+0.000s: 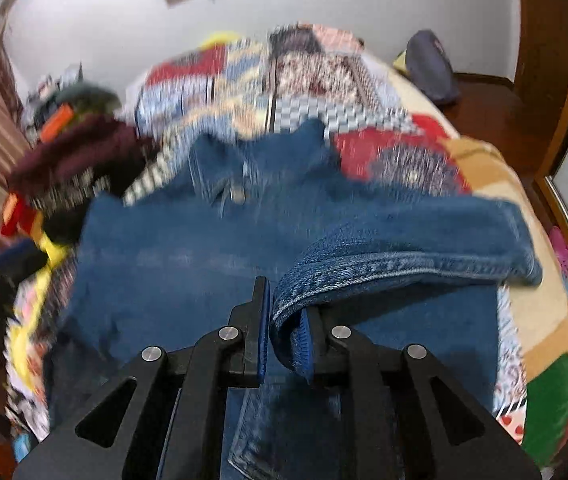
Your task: Fold large clothes
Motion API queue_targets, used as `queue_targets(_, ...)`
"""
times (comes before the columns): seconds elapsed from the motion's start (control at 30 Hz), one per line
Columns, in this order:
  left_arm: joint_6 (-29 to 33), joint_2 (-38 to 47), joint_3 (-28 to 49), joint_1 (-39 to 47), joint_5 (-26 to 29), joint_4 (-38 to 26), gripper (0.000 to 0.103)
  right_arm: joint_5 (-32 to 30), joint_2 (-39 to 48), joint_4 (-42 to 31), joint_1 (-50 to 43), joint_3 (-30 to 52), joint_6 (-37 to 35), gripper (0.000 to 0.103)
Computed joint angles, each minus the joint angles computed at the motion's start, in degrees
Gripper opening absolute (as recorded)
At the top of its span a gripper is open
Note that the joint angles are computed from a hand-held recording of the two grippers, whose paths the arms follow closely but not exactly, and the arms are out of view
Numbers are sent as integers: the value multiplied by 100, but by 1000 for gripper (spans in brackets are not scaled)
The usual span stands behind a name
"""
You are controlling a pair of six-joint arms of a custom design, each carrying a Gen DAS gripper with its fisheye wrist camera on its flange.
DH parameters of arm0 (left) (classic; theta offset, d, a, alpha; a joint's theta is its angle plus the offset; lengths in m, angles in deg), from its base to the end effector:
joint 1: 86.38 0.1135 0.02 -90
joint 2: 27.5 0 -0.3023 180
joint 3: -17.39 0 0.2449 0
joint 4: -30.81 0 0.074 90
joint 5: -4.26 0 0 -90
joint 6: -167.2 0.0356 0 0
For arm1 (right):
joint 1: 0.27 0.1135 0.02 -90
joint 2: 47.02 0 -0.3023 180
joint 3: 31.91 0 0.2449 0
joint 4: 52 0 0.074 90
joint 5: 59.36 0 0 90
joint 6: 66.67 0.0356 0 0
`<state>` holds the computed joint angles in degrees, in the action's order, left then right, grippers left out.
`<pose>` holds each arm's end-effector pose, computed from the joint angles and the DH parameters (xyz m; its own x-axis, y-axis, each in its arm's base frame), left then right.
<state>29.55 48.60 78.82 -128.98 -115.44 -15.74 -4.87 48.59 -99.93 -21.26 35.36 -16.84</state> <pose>0.1848 -0.1460 0.2530 -0.7394 -0.1922 -0.6453 -0.1990 0.9780 -0.0633 0.2777 -0.0844 0.1981 -0.7981 -0.2562 -0.5453 -0.4606 0.8429 0.2781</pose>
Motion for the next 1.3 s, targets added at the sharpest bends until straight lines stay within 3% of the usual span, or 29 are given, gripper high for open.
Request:
queue_targets(0.13,-46,96,-96,-23,104,85,71,203,218,-725,-40,261,-341,37)
queue_targets(0.23,-42,191,-112,-27,173,164,71,33,328,-1395,-304,618,-640,38)
queue_targets(0.4,-29,356,-25,-45,220,234,71,-371,244,-1610,-922,983,-639,50)
queue_targets(0.53,3,450,57,-28,271,275,71,-684,512,-1411,-1298,1374,-32,56)
queue_targets(0.8,5,577,178,-56,274,253,71,-346,1896,-764,-1263,2089,1794,56)
queue_targets(1.0,-61,607,175,30,335,227,71,-375,2692,-547,-1190,2494,2717,56)
queue_targets(1.07,-77,628,161,70,374,240,71,-360,2661,-262,-1168,2419,2928,50)
queue_targets(1.13,-73,626,130,99,398,257,71,-207,2475,245,-1086,2176,3113,24)
queue_targets(1.2,-85,613,103,106,402,260,71,-248,2375,444,-1073,2101,3038,10)
queue_targets(1.3,-97,552,53,106,386,264,71,-279,2012,614,-981,1910,2803,6)
